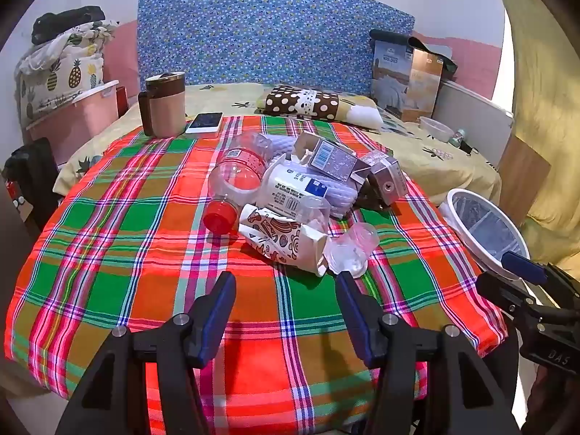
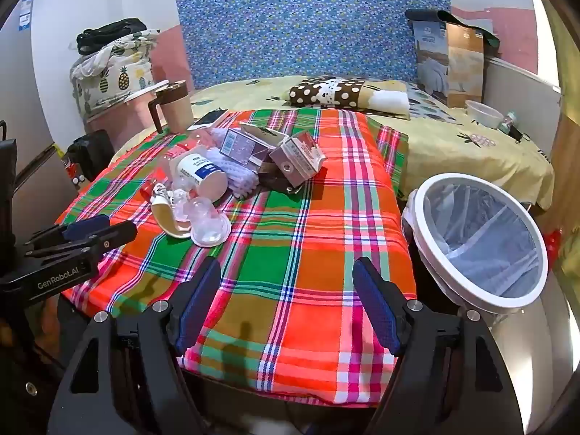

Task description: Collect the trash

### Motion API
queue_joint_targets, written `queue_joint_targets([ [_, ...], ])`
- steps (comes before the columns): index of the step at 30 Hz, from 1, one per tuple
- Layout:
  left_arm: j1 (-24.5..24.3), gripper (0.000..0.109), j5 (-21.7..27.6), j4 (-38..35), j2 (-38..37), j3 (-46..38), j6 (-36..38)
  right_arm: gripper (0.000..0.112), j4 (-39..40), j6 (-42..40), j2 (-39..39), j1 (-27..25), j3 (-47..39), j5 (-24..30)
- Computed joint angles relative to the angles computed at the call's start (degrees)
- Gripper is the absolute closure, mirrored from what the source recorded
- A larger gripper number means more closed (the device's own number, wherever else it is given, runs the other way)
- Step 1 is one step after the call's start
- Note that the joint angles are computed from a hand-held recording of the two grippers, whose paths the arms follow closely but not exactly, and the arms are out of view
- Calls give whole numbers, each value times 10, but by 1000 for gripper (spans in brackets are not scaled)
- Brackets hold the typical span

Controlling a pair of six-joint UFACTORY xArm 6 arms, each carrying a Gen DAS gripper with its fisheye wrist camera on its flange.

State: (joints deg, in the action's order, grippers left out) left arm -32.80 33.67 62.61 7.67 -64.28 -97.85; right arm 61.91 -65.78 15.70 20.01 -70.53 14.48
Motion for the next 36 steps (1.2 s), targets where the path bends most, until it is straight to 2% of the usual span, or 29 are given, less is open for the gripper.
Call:
queue_joint_targets([
  [2,-1,52,2,4,0,-1,-2,36,-29,28,-1,-1,2,2],
  [36,-22,52,26,28,-24,14,-25,36,4,1,-16,0,13,-5],
])
